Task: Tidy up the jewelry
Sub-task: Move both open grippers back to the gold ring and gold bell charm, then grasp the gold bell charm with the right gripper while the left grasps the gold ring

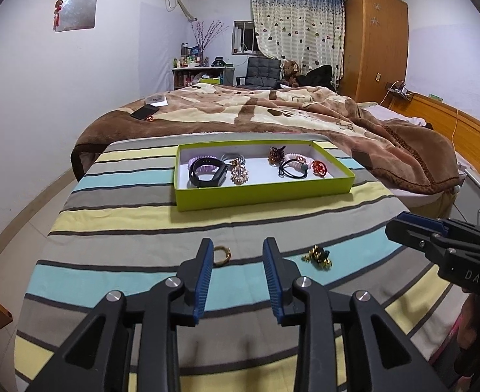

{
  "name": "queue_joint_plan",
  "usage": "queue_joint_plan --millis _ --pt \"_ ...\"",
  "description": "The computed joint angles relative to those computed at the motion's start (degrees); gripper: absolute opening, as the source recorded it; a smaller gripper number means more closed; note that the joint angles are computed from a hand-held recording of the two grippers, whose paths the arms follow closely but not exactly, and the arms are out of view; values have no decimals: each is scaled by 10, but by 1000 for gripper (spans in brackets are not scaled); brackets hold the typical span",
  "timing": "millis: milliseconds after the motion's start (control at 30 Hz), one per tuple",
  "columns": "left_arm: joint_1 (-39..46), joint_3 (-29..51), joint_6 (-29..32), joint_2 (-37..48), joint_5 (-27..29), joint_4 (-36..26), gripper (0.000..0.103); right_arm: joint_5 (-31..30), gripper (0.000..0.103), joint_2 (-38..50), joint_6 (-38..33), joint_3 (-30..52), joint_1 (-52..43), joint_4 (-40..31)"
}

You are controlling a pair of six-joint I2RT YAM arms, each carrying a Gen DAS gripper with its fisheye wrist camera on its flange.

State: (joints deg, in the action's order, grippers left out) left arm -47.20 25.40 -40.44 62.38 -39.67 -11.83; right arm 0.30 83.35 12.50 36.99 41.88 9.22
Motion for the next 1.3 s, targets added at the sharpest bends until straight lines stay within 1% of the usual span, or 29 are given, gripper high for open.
queue_joint_plan --millis 167,400,600,867,1067,1300 --pt "-19 -7 -24 -9 -14 -21 33 11 35 -18 2 -17 9 -5" --pt "-32 -16 -46 -24 -27 -44 34 20 35 -22 1 -18 20 -12" --pt "-29 -25 -54 -32 -30 -54 38 22 35 -15 0 -15 25 -13" --pt "-4 -31 -33 -17 1 -26 39 21 35 15 -3 1 33 -13" --pt "19 -38 -15 -11 25 -9 39 18 35 62 -9 34 44 -20" --pt "74 -34 38 23 85 34 40 24 35 122 -10 84 52 -39"
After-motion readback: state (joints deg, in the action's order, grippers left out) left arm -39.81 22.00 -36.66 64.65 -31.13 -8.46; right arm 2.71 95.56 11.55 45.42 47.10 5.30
